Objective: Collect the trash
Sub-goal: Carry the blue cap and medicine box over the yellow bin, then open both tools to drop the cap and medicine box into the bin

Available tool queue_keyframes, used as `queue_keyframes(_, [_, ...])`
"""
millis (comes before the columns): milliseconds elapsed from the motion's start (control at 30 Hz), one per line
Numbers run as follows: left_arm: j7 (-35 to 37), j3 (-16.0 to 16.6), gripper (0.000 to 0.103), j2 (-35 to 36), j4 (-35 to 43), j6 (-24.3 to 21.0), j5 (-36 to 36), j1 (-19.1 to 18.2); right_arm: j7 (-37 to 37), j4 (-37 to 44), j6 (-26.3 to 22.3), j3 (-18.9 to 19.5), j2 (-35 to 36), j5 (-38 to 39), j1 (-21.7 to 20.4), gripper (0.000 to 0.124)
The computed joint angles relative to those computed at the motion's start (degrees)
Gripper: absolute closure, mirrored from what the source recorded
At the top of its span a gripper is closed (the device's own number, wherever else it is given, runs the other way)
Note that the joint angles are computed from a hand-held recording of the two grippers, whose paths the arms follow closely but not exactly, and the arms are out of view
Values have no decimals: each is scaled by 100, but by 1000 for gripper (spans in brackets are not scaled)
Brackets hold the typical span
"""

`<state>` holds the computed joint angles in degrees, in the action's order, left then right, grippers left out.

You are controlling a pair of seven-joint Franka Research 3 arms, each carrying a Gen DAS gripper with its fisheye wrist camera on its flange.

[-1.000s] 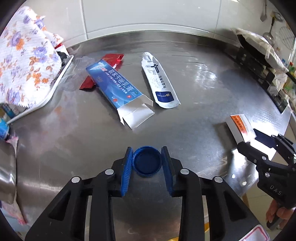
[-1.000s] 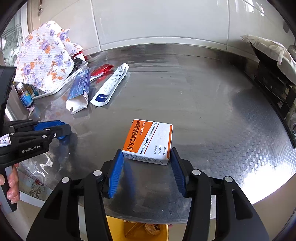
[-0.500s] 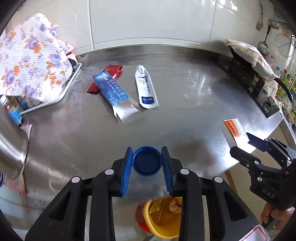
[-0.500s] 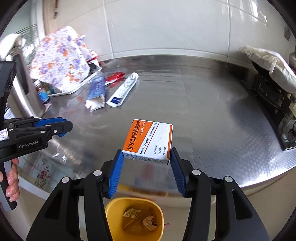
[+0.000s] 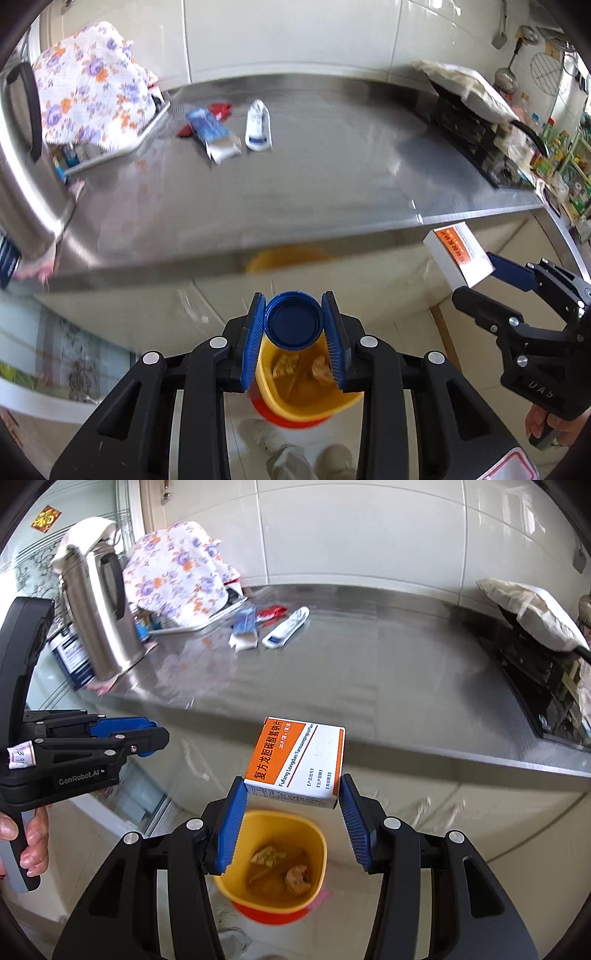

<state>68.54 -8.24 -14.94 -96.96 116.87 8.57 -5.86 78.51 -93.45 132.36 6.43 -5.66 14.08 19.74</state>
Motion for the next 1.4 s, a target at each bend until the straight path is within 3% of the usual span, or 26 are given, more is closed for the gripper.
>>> queue_keyframes(333, [229,72,72,-497,-948,-459,-533,-212,-292,-998,-445,-18,-681,334,-5,72])
queue_keyframes(600, [368,253,72,-518,-1750,-114,-992,-188,-149,-1513,-441,111,-661,34,26,72])
queue_keyframes(1033, [784,325,72,196,-2267,485,-1432,-54,-73,-1558,-382,77,424,-181,132,72])
queue_keyframes(1400, [1835,314,72,882,-2298,367,-1977,165,-458,-787,-823,-30,1615,-113,135,71])
